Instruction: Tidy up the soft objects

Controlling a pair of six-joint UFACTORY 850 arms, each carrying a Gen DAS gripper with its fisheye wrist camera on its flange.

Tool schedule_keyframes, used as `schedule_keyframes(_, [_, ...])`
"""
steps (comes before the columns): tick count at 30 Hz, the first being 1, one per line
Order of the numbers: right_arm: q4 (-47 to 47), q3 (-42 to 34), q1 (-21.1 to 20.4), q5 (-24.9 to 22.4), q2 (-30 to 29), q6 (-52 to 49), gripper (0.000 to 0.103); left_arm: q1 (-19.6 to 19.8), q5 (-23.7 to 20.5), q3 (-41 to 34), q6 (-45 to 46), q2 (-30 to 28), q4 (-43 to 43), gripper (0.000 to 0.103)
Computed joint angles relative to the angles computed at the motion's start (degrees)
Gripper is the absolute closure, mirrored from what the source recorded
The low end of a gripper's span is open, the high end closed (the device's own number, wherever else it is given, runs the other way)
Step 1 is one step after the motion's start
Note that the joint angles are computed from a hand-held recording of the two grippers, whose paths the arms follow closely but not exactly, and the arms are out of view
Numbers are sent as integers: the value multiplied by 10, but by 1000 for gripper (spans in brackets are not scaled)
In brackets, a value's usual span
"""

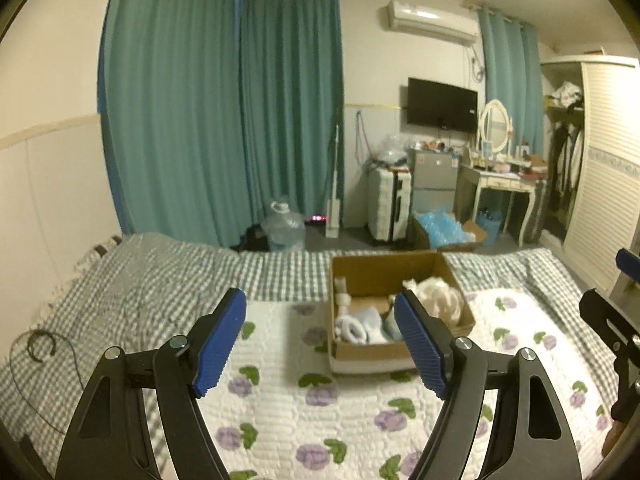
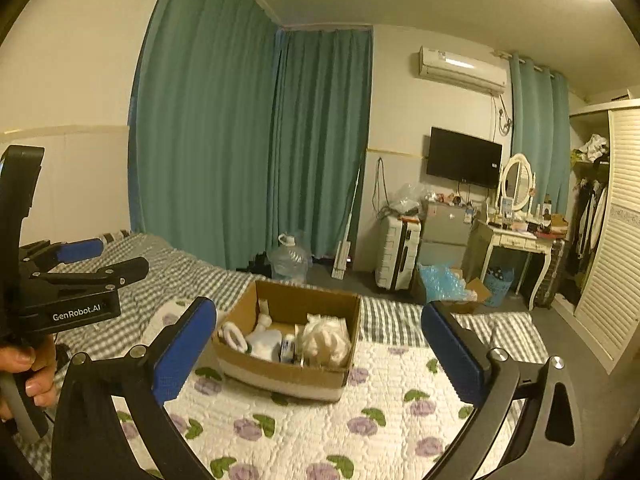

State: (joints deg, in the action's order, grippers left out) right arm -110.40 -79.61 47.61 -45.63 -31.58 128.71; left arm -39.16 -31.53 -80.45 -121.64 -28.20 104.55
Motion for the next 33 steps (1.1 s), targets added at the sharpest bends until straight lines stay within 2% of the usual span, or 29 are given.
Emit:
schedule_keyframes(4, [6, 4, -8, 31, -12, 37, 0, 11, 45, 9, -34, -7, 8, 26])
schedule_keyframes(10, [19, -10, -23, 55, -47, 34, 0, 8, 34, -8, 7, -44, -27, 26])
schedule_keyframes(18, [37, -30, -43, 95, -84, 28, 0, 18, 65, -36, 74, -86, -99, 26])
schedule_keyframes(25, [37, -33, -45, 106, -92, 30, 0, 18, 68, -39, 90, -94, -109, 26])
schedule_keyframes(33, [42, -28, -38, 88, -87, 21, 0, 16, 67, -30, 76, -86, -93, 26])
